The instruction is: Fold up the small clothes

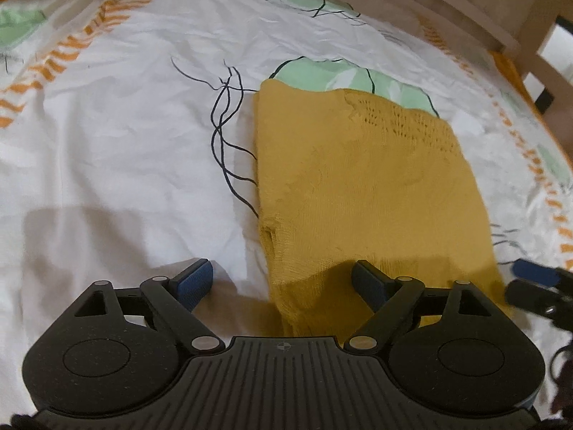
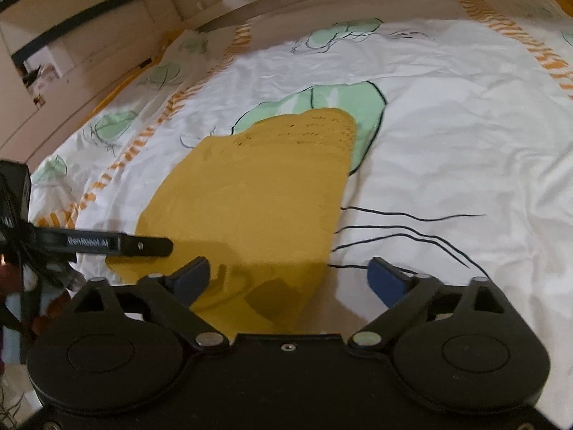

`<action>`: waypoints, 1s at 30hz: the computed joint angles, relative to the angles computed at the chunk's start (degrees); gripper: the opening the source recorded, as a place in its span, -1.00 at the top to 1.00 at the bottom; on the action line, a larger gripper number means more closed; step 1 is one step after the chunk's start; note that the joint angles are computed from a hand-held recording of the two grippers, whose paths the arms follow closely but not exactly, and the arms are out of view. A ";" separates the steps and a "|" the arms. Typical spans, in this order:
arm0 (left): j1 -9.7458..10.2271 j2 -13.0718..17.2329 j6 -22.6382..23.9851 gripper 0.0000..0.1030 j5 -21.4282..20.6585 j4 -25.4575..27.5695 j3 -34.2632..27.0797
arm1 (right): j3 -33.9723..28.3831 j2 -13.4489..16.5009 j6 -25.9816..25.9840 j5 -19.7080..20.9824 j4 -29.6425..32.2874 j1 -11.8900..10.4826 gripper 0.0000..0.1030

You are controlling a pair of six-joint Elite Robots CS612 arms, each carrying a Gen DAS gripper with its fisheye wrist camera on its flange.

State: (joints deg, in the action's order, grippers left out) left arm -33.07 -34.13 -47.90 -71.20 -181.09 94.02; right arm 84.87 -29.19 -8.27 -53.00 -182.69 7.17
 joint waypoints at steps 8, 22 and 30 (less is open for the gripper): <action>-0.05 0.31 -0.25 -0.72 0.32 -0.90 0.04 | -0.37 0.15 0.11 1.27 1.92 -0.59 -0.99; 2.31 0.70 -4.69 -0.79 -8.35 -10.81 1.81 | -1.14 1.15 6.97 5.48 -0.01 -1.89 -0.99; 2.28 -0.35 -7.40 -0.79 -12.41 -12.53 3.65 | -1.27 1.42 9.33 9.07 -0.77 -3.36 -0.99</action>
